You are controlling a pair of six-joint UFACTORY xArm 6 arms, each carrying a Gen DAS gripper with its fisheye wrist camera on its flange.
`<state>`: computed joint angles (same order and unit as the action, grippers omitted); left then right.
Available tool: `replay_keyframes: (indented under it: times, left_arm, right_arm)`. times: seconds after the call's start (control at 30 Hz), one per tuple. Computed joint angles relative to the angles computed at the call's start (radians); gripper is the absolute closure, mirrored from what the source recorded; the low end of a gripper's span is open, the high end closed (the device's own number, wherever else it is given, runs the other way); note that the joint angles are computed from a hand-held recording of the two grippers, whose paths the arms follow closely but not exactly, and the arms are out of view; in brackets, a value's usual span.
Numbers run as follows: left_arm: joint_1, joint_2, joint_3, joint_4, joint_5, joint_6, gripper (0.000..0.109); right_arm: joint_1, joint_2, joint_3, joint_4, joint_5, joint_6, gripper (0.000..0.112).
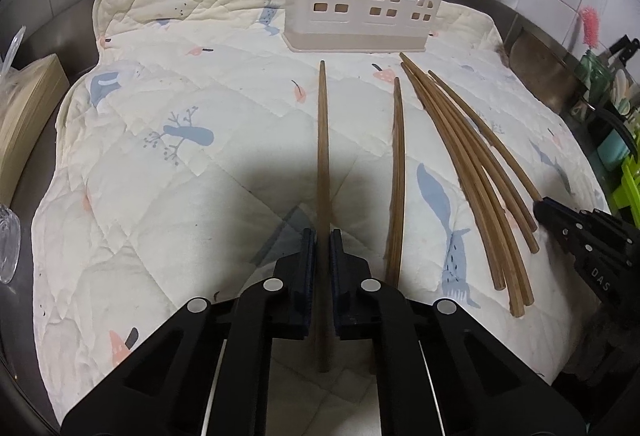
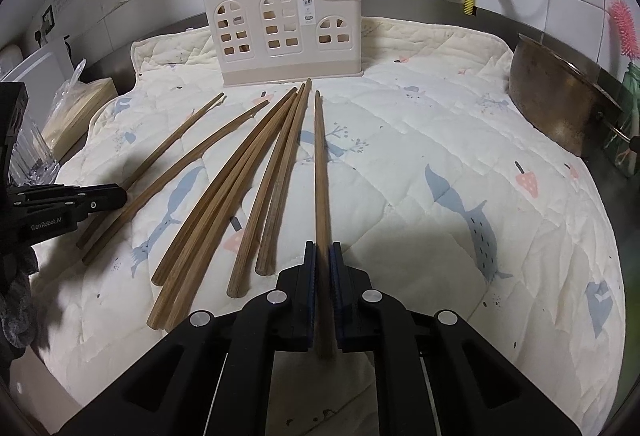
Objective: Organize utensils
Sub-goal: 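Raise the chopstick upright with the right gripper above the holder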
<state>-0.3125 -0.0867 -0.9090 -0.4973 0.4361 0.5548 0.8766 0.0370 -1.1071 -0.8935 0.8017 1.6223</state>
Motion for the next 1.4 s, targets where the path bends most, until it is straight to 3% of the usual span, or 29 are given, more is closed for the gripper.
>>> replay_keyframes:
  times: [0.5,0.73,1.23,1.4]
  left_arm:
    - [0.016,-0.101,-0.045,-0.148,0.031,0.125,0.103]
    - [0.023,-0.043,-0.181,-0.151,0.075,0.124,0.103]
    - [-0.005,0.061,-0.487,-0.126,0.178,0.111,0.103]
    - [-0.023,0.109,-0.621,-0.111,0.174,0.096,0.103]
  right_arm:
    - [0.03,-0.053,-0.077,-0.108,0.121,-0.047,0.106]
    - [-0.029,-0.048,-0.159,-0.121,0.086,-0.151,0.106]
    - [-0.167,-0.03,-0.396,-0.002,0.032,-0.47,0.106]
    - [-0.199,0.02,-0.507,0.002,0.023,-0.535,0.106]
